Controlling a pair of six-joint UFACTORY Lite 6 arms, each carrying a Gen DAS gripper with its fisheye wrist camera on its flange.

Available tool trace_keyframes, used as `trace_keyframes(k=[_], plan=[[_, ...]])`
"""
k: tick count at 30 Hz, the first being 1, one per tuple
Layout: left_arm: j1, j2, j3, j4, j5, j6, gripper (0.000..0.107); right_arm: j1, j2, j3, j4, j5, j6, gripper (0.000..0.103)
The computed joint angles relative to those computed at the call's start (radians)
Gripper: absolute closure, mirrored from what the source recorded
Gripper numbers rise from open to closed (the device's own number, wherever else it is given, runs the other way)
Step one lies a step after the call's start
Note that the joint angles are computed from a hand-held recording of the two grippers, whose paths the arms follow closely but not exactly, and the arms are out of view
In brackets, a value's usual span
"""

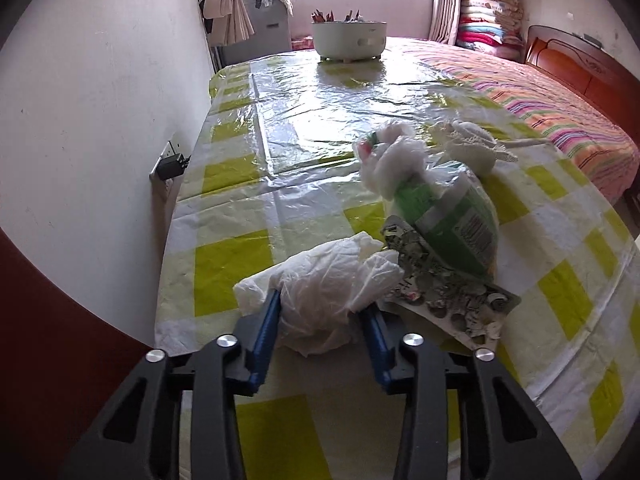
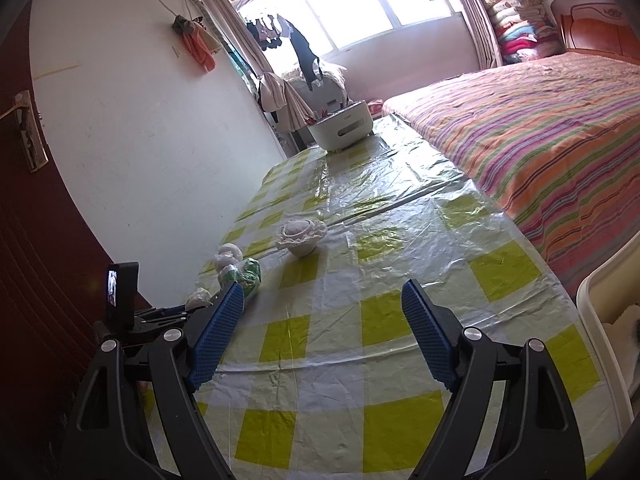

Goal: Collect trash
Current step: 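Grasp the white plastic bag with the left tool while the right tool approaches the green bottle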

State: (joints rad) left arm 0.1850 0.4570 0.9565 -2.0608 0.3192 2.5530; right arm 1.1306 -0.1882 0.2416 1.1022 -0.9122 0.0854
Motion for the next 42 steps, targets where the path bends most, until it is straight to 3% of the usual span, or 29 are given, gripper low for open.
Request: trace_keyframes(k=[4,12,20,27,33,42], plan=[[-0.002,-0.074,-0.070,-0.062,0.020,0.037,0.077,0.003,0.015,0.020,0.004,0.006,-0.026,0.023],[0.039,-0.351,-0.278,0.058,0.086,-0.176,0.077,-0.078,0.112,0.150,-0.145,0.110,-0.073,0.023],[0.105,-0.618,-0.461,0.185,0.188,-0.388,0.077,-0.226,0.365,0.446,-0.465,0.308,0.000,0.023],[0.153,-0.595,-0.434,0.222,0.228,-0.453,0.077,-0.311,0.634,0.819,-0.579,0.497,-0.013,0.023],[0.164,-0.589,-0.439,0.209,0.220,-0.423,0.077,-0.353,0.792,1.013,-0.546,0.603,-0.094,0.023],[0.179,-0.595,-0.445,0.243,0.239,-0.433,0.077,-0.371,0.970,1.278,-0.086,0.722,-0.614,0.023]])
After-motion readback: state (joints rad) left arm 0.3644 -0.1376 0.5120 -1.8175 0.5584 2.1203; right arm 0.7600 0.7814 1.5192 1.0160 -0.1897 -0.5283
